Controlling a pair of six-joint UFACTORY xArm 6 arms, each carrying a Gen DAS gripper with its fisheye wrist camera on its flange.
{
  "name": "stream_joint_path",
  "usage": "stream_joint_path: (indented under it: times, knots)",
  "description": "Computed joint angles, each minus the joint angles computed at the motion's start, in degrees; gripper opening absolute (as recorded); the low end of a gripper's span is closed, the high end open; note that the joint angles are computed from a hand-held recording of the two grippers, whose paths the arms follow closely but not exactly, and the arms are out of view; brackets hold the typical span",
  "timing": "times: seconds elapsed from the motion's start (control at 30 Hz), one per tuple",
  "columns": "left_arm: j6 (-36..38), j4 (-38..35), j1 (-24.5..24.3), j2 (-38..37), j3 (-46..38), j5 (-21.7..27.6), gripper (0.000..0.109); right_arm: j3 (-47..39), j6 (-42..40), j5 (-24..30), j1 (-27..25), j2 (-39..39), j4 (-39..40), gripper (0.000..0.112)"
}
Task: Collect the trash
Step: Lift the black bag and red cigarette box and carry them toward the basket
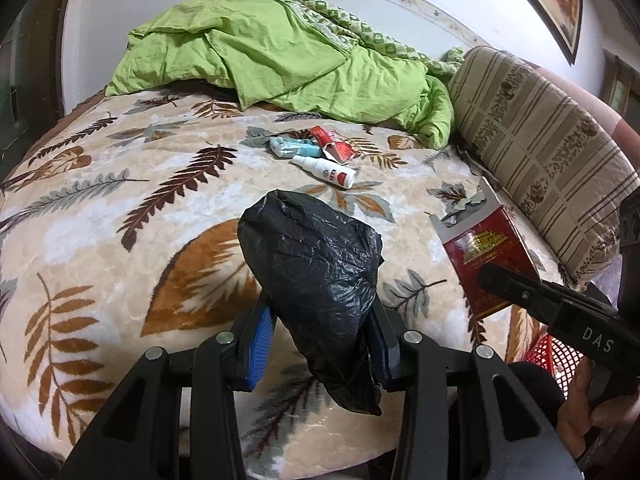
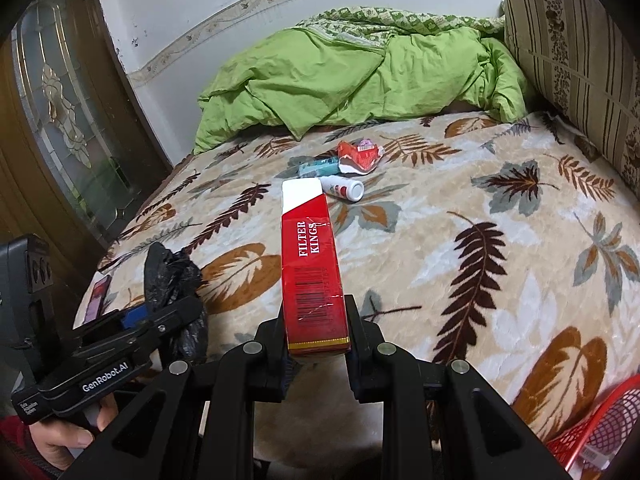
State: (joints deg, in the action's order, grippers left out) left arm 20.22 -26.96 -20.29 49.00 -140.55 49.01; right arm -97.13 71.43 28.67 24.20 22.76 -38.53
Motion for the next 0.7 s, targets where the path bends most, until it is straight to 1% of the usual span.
stream_joint_path:
  times: [0.27, 0.67, 0.7]
  knots:
    - [0.13, 0.9, -0.61, -1.23, 1.18, 0.0, 0.04, 1.84, 0.7, -1.77, 0.08, -1.45, 0.65, 0.023]
    - [0.04, 0.73, -0.68, -1.52, 1.31, 0.31, 0.04, 1.63, 0.32, -2.7, 0.3, -1.78, 1.32, 0.023]
    - [0.27, 0.49, -0.51, -0.95, 0.34, 0.78, 0.04, 1.6, 0.23, -2.7, 0.34, -1.86, 1.41, 0.023]
